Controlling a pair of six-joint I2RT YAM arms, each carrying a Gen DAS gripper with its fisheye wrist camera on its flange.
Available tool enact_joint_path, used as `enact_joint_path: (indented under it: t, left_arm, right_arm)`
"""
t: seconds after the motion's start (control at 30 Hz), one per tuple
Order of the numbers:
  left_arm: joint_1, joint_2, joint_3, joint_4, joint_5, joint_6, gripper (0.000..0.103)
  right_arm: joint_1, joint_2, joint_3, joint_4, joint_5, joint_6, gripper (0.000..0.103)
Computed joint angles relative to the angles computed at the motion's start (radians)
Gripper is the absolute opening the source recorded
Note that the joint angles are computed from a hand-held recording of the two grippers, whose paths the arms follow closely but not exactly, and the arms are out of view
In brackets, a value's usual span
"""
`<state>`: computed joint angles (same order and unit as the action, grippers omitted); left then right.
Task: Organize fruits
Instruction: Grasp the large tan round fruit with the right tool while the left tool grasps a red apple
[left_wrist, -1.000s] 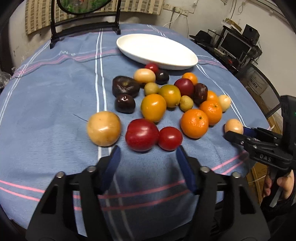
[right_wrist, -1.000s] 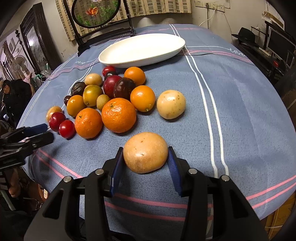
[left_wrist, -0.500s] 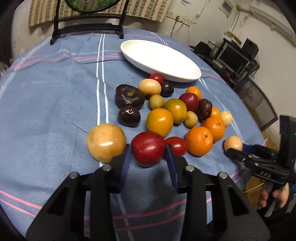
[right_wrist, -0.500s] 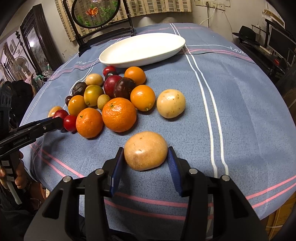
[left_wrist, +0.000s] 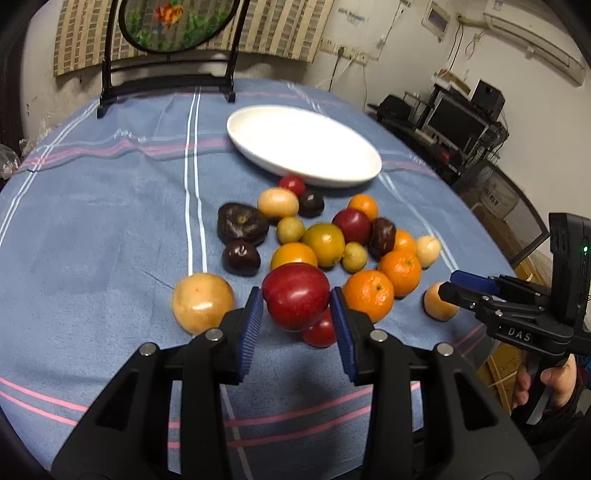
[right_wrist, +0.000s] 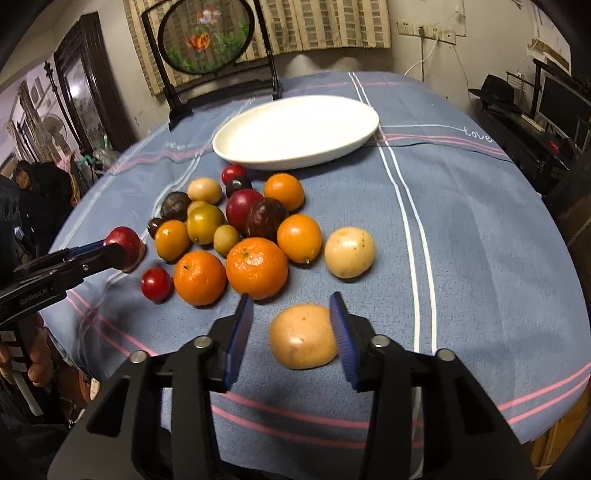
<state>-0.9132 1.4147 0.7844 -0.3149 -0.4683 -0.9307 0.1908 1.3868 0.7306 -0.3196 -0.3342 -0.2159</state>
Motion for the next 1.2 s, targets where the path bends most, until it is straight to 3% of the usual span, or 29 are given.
enact_joint_path:
  t: [0.1,0.23,0.33,0.43,0.63,0.87,1.2]
  left_arm:
    - [0.014,0.024,-0.012,0.011,0.017,-0.004,0.038]
    - [0.042,0.029,-0.009,0.014,0.036,0.02,0.038]
    - [0.069,0.039,-0.005,0.033,0.055,0.046,0.038]
    - [0.088,0.048,0.0,0.044,0.063,0.059,0.038]
    - [0.077,0.028,-0.002,0.036,0.051,0.045,0.037]
    - [0.062,0.022,0.012,0.027,0.03,0.055,0.037]
    - [0.104,0.09,0.019,0.074,0.098,0.08,0.038]
  right_arm:
    - [0.012,-0.008,-0.002,-0.022,0.055,-0.009,0.043]
    - [-0.014,0.06,0.026,-0.091,0.031,-0.031,0.054]
    - [-0.044,0.052,-0.012,-0.016,-0.049,-0.037,0.046]
    - [-0.033,0.046,-0.037,0.028,-0.047,-0.03,0.046]
    - [-0.028,-0.048,-0.028,-0.008,-0.082,-0.023,0.046]
    - [0.007,-0.002,0.014,0.025,-0.088,-0.006,0.046]
    - [0.016,0.033,0.027,0.03,-0.082,0.001,0.046]
